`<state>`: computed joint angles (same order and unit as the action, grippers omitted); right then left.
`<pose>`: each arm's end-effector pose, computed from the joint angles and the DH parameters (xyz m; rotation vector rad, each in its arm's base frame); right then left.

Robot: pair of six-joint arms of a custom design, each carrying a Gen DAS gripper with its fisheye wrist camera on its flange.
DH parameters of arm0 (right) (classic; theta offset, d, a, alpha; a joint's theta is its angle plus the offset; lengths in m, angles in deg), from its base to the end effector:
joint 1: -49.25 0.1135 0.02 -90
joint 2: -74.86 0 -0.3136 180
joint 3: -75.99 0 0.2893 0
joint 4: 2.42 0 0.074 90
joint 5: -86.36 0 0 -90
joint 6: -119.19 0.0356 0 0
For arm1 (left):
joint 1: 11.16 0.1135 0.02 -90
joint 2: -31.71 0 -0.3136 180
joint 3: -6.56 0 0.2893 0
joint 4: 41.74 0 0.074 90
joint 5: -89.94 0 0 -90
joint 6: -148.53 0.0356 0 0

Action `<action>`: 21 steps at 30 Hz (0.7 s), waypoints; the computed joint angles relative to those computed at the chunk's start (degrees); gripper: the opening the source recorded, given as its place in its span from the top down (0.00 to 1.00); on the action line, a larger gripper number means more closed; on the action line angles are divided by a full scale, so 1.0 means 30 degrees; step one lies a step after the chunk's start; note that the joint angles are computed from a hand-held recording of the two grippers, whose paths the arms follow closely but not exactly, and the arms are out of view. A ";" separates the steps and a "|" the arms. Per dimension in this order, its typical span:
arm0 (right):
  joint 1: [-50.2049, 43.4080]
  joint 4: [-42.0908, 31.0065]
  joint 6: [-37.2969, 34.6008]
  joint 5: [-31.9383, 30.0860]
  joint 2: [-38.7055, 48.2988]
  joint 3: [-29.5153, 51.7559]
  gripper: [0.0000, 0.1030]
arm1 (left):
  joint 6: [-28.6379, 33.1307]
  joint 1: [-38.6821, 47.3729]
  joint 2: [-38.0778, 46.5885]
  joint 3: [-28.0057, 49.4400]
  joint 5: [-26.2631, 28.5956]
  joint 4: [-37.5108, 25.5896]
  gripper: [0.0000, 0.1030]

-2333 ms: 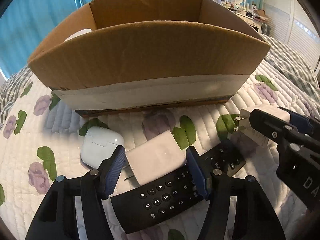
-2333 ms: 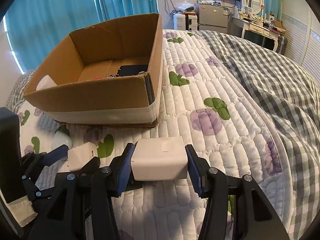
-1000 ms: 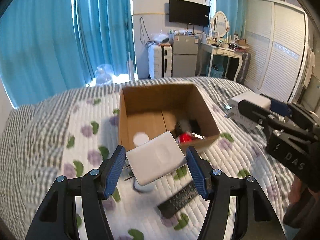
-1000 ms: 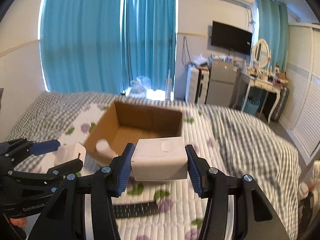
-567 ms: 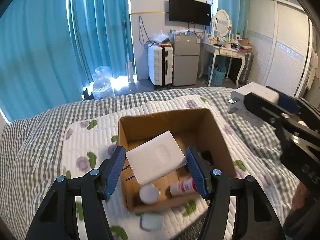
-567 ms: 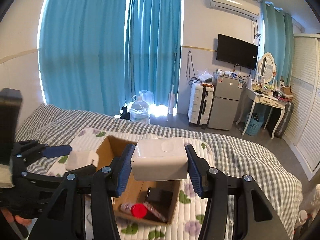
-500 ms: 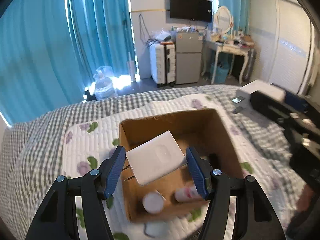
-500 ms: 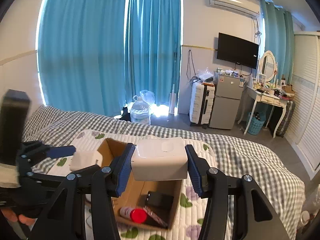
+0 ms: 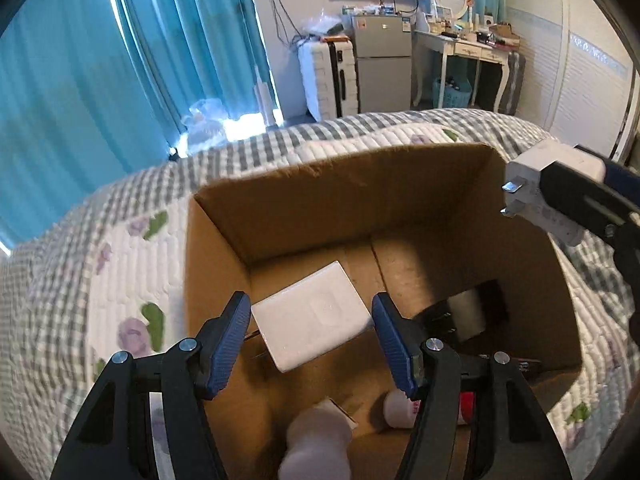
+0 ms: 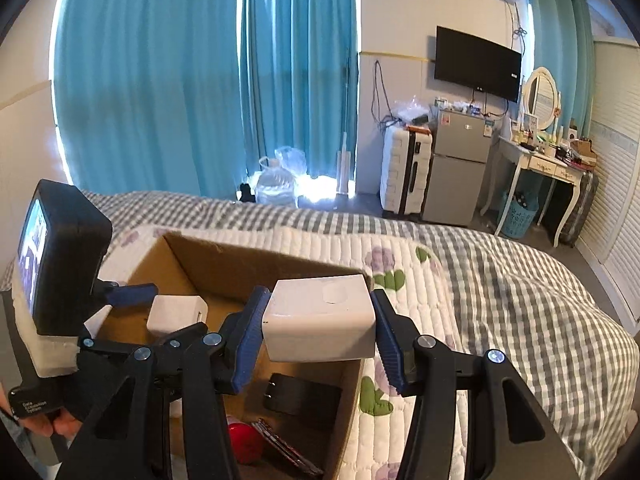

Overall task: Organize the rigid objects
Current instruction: 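Carry both white chargers into the cardboard box and open both tools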

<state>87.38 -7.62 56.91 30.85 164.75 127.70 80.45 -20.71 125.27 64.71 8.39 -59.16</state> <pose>0.2657 0.1829 0.1773 0.0915 2.1712 -0.0568 0.3356 -0.0618 0.1718 0.7319 2.3706 -0.0923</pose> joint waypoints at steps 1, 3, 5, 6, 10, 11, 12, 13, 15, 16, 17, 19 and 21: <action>-0.0030 0.0104 -0.0066 -0.0031 0.0036 -0.0103 0.51 | 0.0082 0.0066 -0.0223 -0.0083 0.0232 -0.0028 0.33; -0.0015 0.0003 -0.0101 -0.0040 -0.0081 -0.0203 0.51 | 0.0083 0.0048 -0.0827 -0.0481 -0.0086 0.0513 0.24; 0.0161 -0.0217 0.0096 0.0083 -0.0274 -0.0288 0.51 | 0.0210 0.0294 -0.1357 -0.0654 -0.0038 0.0670 0.24; 0.0274 -0.0378 0.0260 0.0189 -0.0374 -0.0289 0.51 | 0.0195 0.0576 -0.1635 -0.0633 0.0240 0.0554 0.24; 0.0370 -0.0706 0.0274 0.0146 -0.0218 0.0134 0.51 | 0.0038 0.1799 -0.2305 -0.0423 0.1313 0.0237 0.24; 0.0201 -0.0703 0.0022 -0.0080 -0.0033 0.0377 0.51 | 0.0040 0.2049 -0.2335 -0.0369 0.1460 0.0335 0.24; 0.0173 -0.0670 -0.0130 -0.0245 0.0378 0.0714 0.51 | 0.0045 0.2290 -0.2311 -0.0214 0.1540 0.0374 0.24; 0.0118 -0.0622 -0.0230 -0.0418 0.0863 0.1071 0.51 | 0.0009 0.2465 -0.2281 -0.0155 0.1590 0.0447 0.24; -0.0238 -0.0579 -0.0380 -0.1081 0.2088 0.1911 0.51 | -0.0039 0.2767 -0.2208 -0.0019 0.1856 0.0391 0.24; -0.0373 -0.0656 -0.0371 -0.1376 0.2681 0.2332 0.51 | -0.0049 0.2925 -0.2104 0.0051 0.2038 0.0416 0.24; -0.0560 -0.0716 -0.0384 -0.1652 0.3288 0.2762 0.51 | -0.0084 0.3098 -0.1973 0.0121 0.2264 0.0439 0.24; -0.0921 -0.0737 -0.0304 -0.1927 0.4251 0.3382 0.51 | -0.0173 0.3278 -0.1912 0.0180 0.2603 0.0394 0.24; -0.1122 -0.0215 -0.0326 -0.1866 0.4914 0.3633 0.51 | -0.0235 0.3507 -0.1792 0.0168 0.3076 0.0522 0.24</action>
